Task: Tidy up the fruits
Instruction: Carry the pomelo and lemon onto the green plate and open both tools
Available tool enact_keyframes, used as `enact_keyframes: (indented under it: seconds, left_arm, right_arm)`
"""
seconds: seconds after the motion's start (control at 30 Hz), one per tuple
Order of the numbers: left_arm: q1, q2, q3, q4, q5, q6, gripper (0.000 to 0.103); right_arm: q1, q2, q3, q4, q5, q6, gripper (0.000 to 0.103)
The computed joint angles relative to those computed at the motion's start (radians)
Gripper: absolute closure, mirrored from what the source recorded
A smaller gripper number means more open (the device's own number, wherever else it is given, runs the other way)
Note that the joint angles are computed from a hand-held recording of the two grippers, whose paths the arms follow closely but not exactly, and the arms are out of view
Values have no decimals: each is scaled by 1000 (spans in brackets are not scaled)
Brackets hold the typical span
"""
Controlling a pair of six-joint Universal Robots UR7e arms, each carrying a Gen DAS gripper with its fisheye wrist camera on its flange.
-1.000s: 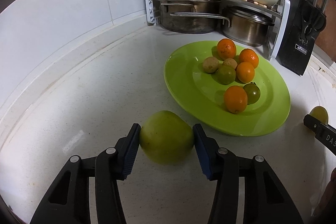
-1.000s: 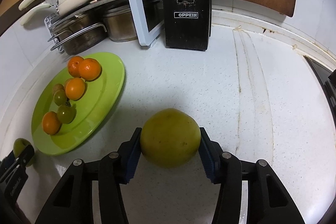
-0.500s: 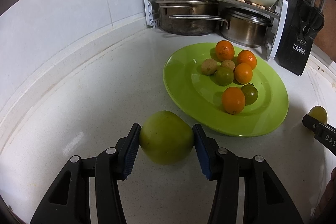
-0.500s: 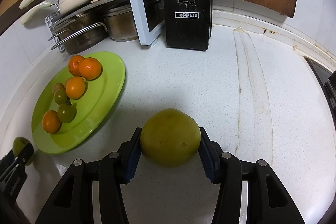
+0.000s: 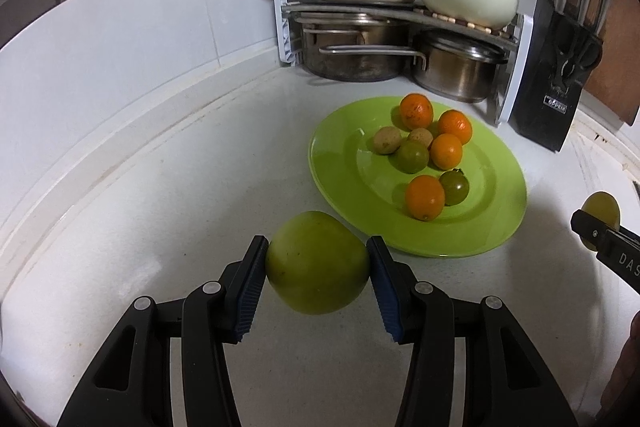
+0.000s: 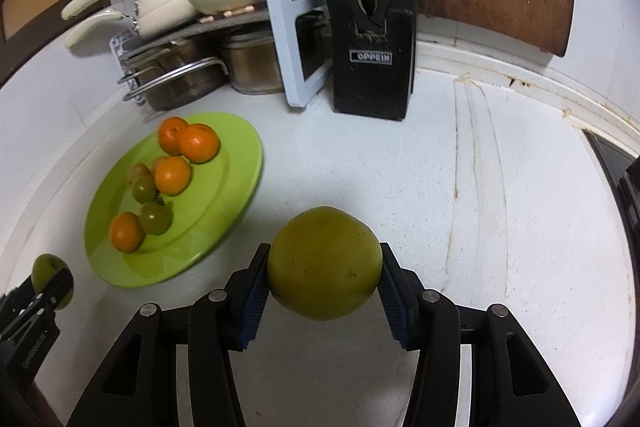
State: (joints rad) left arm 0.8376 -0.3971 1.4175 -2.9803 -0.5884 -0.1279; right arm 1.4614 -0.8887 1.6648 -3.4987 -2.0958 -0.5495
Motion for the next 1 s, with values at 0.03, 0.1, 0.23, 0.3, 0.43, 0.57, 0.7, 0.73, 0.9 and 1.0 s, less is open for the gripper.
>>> enact_keyframes:
  seconds: [0.03, 0.1, 0.23, 0.3, 0.43, 0.57, 0.7, 0.73, 0.9, 1.0]
  left_arm:
    - [-4, -5, 7, -5, 4, 0, 53]
    - [-12, -14, 21, -12, 11, -3, 53]
    - [-28, -35, 48, -24, 22, -10, 53]
    - [-36, -46, 65, -22, 26, -26, 53]
    - [-55, -74, 104, -16, 36, -65, 53]
    - [-75, -94, 133, -19, 43, -84, 53]
    - [-93, -107, 152, -37, 49, -88, 53]
    - [-98, -110, 155, -42, 51, -87, 53]
    - [-117, -117, 161, -74, 62, -72, 53]
    - [-127, -119, 158, -84, 67, -64, 53]
  right_arm:
    - [2, -4, 4, -1, 5, -5, 51]
    - [6, -14, 16, -4, 17, -20, 51]
    - [11, -37, 42, 6, 44, -45, 51]
    - [15, -48, 55, 10, 59, -57, 51]
    - [22, -73, 81, 13, 90, -84, 51]
    - [31, -99, 101, 24, 120, -110, 52]
    - [39, -123, 115, 42, 151, -131, 51]
    - [41, -128, 117, 43, 157, -137, 51]
    - [53, -150, 126, 61, 187, -168, 52]
    - [56, -157, 124, 74, 211, -184, 51]
